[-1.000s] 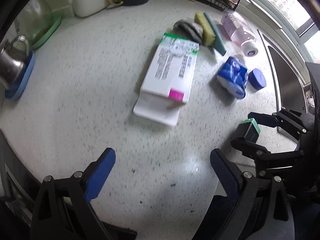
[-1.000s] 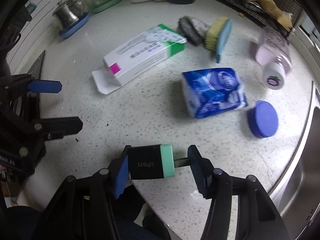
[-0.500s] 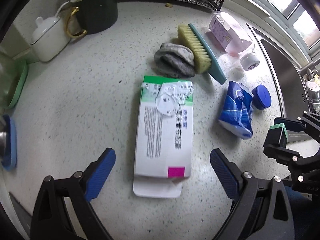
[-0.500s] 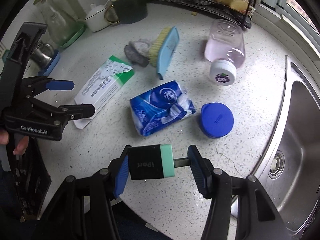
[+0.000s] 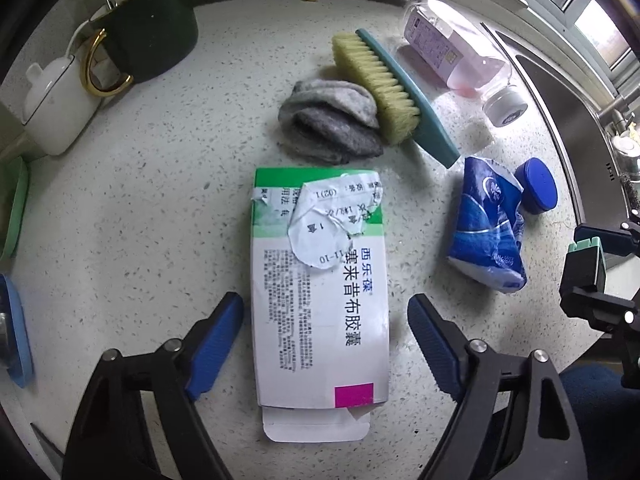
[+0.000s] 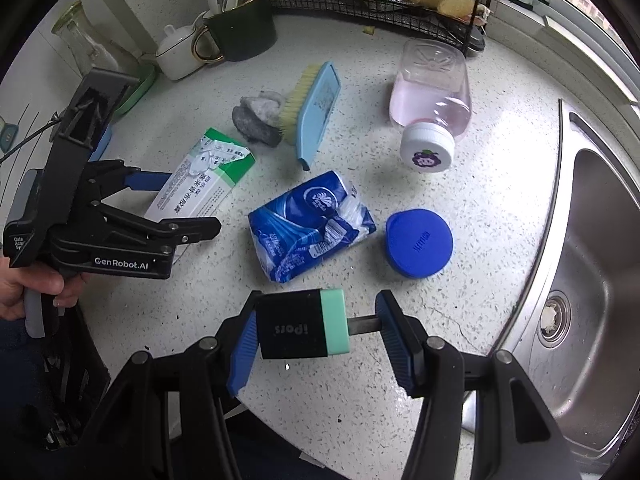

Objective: Collect trash
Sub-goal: 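Grasp the black-and-mint charger with the right tool while the left tool grasps the white medicine box, then carry the charger and medicine box down toward the red bucket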

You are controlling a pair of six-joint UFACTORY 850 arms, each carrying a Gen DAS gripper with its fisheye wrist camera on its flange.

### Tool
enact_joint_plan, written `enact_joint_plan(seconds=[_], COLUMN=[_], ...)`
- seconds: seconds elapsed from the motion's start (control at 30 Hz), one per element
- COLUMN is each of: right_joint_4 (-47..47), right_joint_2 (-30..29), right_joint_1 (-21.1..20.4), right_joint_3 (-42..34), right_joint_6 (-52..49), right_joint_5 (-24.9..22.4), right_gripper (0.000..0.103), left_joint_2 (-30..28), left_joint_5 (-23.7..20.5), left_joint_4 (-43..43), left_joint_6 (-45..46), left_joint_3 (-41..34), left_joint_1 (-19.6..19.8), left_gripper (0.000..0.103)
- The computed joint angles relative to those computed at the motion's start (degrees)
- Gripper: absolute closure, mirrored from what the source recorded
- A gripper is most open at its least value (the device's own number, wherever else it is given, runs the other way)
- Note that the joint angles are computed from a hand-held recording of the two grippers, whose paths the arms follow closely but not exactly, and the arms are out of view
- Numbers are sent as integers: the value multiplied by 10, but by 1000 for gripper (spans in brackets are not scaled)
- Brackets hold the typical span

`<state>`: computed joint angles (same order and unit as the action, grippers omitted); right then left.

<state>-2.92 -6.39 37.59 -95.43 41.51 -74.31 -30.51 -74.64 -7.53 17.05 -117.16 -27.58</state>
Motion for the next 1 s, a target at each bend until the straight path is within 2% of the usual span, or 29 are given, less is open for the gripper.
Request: enact_joint_plan(seconds=[0.1, 0.23, 0.33, 0.53, 1.0], right_joint_4=[1, -9, -17, -27, -90], right_joint_2=[11, 15, 16, 26, 71], right_joint_1=[2, 13, 17, 23, 58], right_joint_3=[16, 17, 14, 21, 31], right_joint_6=[11, 28, 32, 38, 51], right_joint_5=[3, 3, 0, -5, -49], right_gripper=[50, 50, 50, 50, 50], left_joint_2=[-2, 2, 45, 99, 204], left_joint_5=[3, -6, 10, 20, 44], left_joint_4=[9, 13, 14, -7, 13], left_joint_6=[-1, -9, -8, -15, -42], left_joint_3=[-6, -2, 48, 99, 162], left_joint_1=[-3, -10, -16, -20, -46], left_gripper=[46, 46, 46, 47, 47])
